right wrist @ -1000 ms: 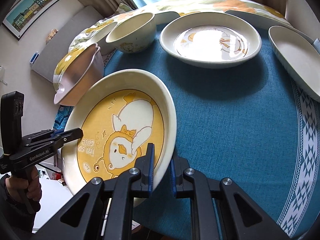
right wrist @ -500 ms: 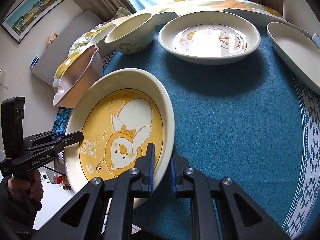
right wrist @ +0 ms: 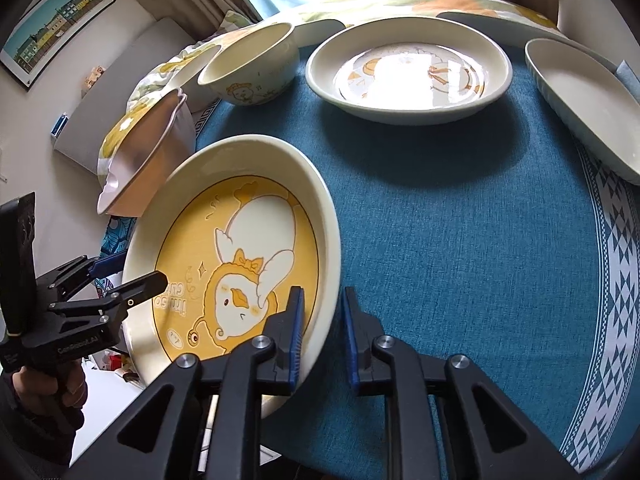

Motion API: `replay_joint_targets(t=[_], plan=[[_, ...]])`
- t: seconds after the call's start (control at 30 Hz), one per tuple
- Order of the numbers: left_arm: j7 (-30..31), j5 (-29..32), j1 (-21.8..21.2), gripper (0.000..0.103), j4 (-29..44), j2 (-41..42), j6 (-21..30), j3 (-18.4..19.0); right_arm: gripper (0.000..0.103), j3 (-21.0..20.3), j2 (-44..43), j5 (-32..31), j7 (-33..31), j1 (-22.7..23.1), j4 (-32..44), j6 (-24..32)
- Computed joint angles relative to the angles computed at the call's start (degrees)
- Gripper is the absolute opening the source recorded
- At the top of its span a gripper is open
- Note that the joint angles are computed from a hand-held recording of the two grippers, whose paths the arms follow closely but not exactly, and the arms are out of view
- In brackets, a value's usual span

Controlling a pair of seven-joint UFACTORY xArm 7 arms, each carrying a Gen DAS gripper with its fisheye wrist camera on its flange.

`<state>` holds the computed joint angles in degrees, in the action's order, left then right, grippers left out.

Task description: Organize plates and bowls

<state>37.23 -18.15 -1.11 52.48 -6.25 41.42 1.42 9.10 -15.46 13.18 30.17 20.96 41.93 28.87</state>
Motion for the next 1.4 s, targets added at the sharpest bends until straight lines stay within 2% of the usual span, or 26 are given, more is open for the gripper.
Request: replay_joint_targets(t=[0.2, 0.4, 0.47, 0.5, 0.53, 0.57, 0.6, 0.67, 0.77, 0.87, 0.97, 1.0, 1.13, 1.23, 1.33, 1.4], plan=[[-1.5, 0.8, 0.0, 0.063, -0.2, -2.2, 1.1, 0.0, 0.024, 0.0, -1.9, -0.4, 0.6, -0.1, 0.6, 2.9], [-3.2, 0.7, -0.3, 0.063, -0.6, -8.4, 3.4, 0.9, 0.024, 1.6, -7.9, -4.8, 3.8, -1.6, 2.0, 7.3], [-2.6, -0.6, -0.9, 0.063, -0.2, -11.0, 5.0, 1.8, 0.03, 2.4, -11.0, -6.7, 6.1, -2.6, 1.9, 8.9], [-1.7, -1.8, -1.4, 0.063, 0.1, -12.3, 5.4, 2.3, 0.049, 2.9, -12.9, -8.0, 7.5, -3.4, 1.8, 9.5], [-0.7, -2.8, -2.1, 0.065, 0.3, -13.4, 5.2, 2.6, 0.08, 3.3, -14.7, -8.8, 8.7, -3.9, 1.5, 9.8], [0.8, -3.9, -2.9, 0.075, 0.6, -14.2, 4.7, 3.0, 0.094, 3.3, -16.8, -9.4, 9.6, -4.3, 0.9, 9.8], [2.3, -4.9, -3.7, 0.089, 1.1, -14.5, 3.7, 3.2, 0.103, 3.9, -19.2, -10.6, 11.1, -5.3, 0.2, 9.9], [5.2, -7.2, -5.8, 0.101, 2.3, -14.4, 1.4, 3.3, 0.103, 6.2, -23.2, -14.6, 15.5, -8.9, 0.0, 12.1], [8.3, -10.7, -8.8, 0.101, 7.1, -11.7, 2.6, 3.1, 0.103, 8.8, -27.9, -20.1, 19.9, -12.9, 0.6, 17.5], [10.4, -14.5, -10.8, 0.101, 12.7, -8.2, 4.9, 1.9, 0.103, 7.8, -32.7, -22.2, 18.7, -12.9, -0.3, 19.4], [10.7, -16.8, -11.9, 0.101, 18.8, -4.5, 8.0, -0.3, 0.103, 5.8, -32.6, -21.8, 15.8, -13.3, 3.0, 28.6], [9.7, -16.8, -12.1, 0.102, 20.9, -2.9, 8.8, -1.4, 0.103, 5.4, -33.4, -22.4, 16.0, -14.3, 2.8, 29.1], [5.9, -16.4, -12.7, 0.101, 31.9, 5.7, 12.3, -5.2, 0.103, 1.0, -35.1, -20.9, 15.0, -16.2, 0.7, 24.9], [0.2, -12.1, -13.7, 0.101, 41.9, 14.5, 14.4, -8.4, 0.103, -2.6, -34.4, -19.7, 12.8, -18.0, -1.3, 20.5], [-6.5, -7.8, -15.1, 0.101, 55.8, 26.2, 19.9, -10.7, 0.103, -7.2, -31.3, -16.0, 10.4, -18.9, -3.6, 16.0], [-10.2, -3.6, -17.2, 0.101, 65.6, 34.4, 23.3, -11.5, 0.103, -8.3, -29.9, -13.9, 10.9, -20.7, -5.6, 13.4]])
